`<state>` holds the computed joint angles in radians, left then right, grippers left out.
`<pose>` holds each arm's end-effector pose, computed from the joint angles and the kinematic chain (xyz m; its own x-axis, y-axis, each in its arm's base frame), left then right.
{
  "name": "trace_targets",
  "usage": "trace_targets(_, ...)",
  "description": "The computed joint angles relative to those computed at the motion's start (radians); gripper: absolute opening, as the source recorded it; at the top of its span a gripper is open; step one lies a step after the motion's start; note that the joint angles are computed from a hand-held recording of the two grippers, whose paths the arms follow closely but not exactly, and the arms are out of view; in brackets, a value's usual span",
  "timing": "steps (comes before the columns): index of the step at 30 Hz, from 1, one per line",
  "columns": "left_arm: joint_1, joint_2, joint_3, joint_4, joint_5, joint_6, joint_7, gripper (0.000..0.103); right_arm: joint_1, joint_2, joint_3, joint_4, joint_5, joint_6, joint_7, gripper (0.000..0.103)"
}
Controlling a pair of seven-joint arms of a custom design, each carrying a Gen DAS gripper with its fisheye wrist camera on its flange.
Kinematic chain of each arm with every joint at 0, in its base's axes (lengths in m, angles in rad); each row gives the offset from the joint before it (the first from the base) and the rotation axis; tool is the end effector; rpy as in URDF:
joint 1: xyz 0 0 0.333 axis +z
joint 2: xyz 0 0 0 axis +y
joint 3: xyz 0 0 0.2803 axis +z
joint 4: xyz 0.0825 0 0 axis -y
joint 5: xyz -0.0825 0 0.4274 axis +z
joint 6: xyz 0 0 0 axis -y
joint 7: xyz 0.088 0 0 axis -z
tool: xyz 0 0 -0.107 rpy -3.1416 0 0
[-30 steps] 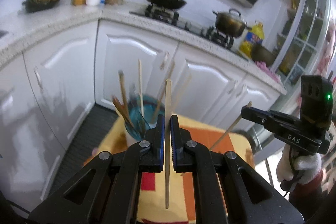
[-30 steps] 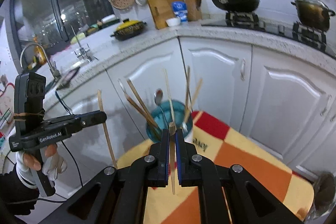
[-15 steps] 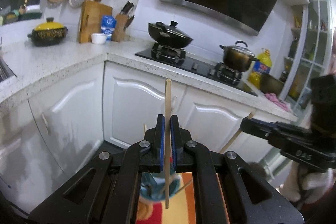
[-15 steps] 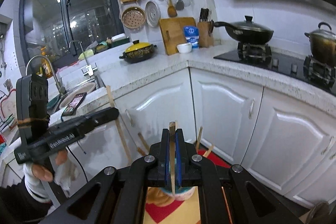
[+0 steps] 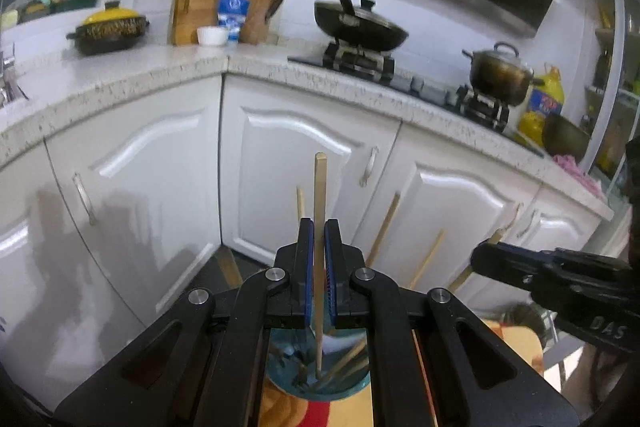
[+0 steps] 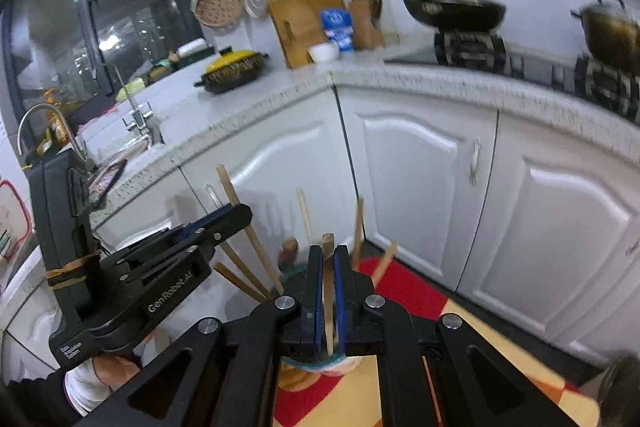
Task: Organize utensils
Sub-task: 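Open both grippers to drop the chopsticks into the holder, then withdraw both open grippers back from the holder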
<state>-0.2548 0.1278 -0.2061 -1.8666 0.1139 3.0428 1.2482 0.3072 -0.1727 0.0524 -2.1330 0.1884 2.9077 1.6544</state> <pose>0.6052 -0.3035 0.5244 -0.3305 -0.9223 0.2004 -0.5351 0.0082 -0.8448 0.5630 0.2010 0.5453 0.2276 -0.9461 -0.2304 -0.6233 0.0402 -0.7809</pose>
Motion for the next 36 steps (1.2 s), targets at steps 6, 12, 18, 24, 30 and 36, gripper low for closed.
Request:
trace_targets(6,0.014,0.010,-0.029,-0.003,-0.078,-0.058,0.080,0.004,0.000,0.023,-0.012,-0.016,0.055,-0.026,-0.004,0.005)
trace_targets(12,0.024,-0.018,-0.048,-0.032,-0.176,-0.076,0.171,0.026,0.002,-0.013,-0.021,-0.062,0.103,-0.025,-0.004,0.026)
trace_targets(18,0.022,-0.082,-0.044,-0.104,-0.245,-0.042,0.190,0.042,0.023,-0.072,-0.032,-0.141,0.148,-0.011,-0.017,0.028)
trace_targets(24,0.014,-0.166,-0.030,-0.198,-0.138,-0.018,0.107,0.043,0.015,-0.102,-0.009,-0.197,0.107,0.011,0.028,0.030)
trace_targets(30,0.026,-0.240,-0.039,-0.278,-0.034,0.001,0.012,0.050,-0.046,-0.122,0.065,-0.241,-0.061,0.049,0.190,0.037)
trace_targets(36,0.069,-0.294,-0.081,-0.340,0.106,0.006,-0.097,0.052,-0.100,-0.137,0.121,-0.258,-0.231,0.060,0.348,0.041)
